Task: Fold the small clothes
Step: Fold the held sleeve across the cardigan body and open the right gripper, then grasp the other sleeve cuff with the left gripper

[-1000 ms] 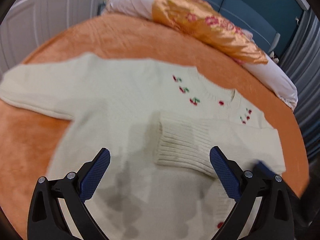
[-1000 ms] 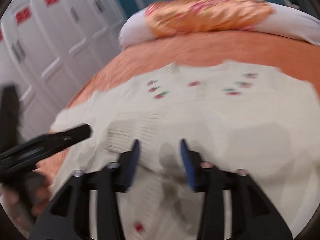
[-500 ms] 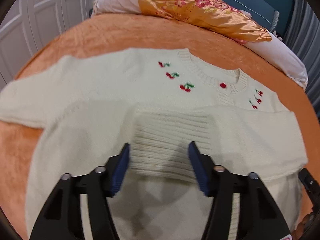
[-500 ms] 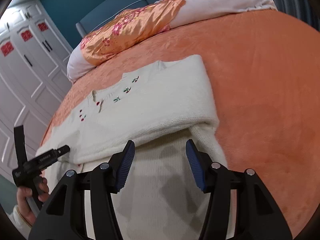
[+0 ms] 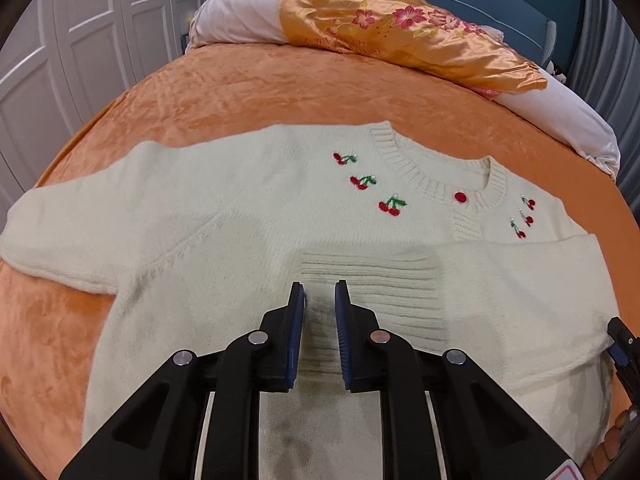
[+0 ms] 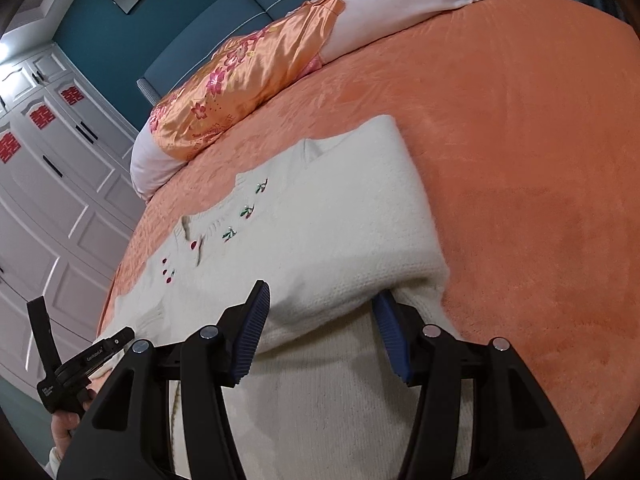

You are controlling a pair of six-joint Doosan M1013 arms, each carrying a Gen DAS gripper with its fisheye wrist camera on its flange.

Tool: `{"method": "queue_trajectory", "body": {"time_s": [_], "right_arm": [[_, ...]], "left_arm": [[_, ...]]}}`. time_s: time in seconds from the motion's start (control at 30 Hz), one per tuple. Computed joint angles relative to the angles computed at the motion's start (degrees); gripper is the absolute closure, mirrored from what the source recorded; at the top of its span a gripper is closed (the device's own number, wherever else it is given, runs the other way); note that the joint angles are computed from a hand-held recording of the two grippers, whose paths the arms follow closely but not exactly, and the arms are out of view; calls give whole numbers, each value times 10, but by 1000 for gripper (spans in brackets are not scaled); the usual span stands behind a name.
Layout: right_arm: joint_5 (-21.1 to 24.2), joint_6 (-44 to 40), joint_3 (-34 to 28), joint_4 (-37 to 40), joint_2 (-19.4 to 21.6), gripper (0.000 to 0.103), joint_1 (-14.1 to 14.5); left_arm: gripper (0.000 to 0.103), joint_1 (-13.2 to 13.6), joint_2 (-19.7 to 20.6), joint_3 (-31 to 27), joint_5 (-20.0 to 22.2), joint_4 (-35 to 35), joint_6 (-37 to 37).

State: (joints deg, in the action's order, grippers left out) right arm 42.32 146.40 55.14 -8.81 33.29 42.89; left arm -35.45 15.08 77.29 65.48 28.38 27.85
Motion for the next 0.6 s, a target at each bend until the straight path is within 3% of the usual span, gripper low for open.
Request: {"method": "queue_trajectory", "body": {"time_s": [0.13,0.17,0.27,0.33,0.37,0.43,0.6], "right_arm": [[-5,0,3,-1,-1,51,-1],[-7,1,4,-1,-1,51,-1],[-14,4,0,10,3,51,-4],[-18,14,-7,11,7,56,-6],[-17,16,-14,8,10,69,-6],[-12,11,-31,4,17,90,-7],[-135,77,-8,-125,-7,92,7]], "left_arm": [[79,8,3,3,-3,-23,-1],[72,11,3,5,-7,-32,-2],[72,20,1,12,-39,-61,-1],[92,23,2,6,-43,-63,1],[99,24,0,6,-52,-59,3],[100,31,-11,9,-90,-65,3],[100,22,-39,-6,-141,50,-31]]}}
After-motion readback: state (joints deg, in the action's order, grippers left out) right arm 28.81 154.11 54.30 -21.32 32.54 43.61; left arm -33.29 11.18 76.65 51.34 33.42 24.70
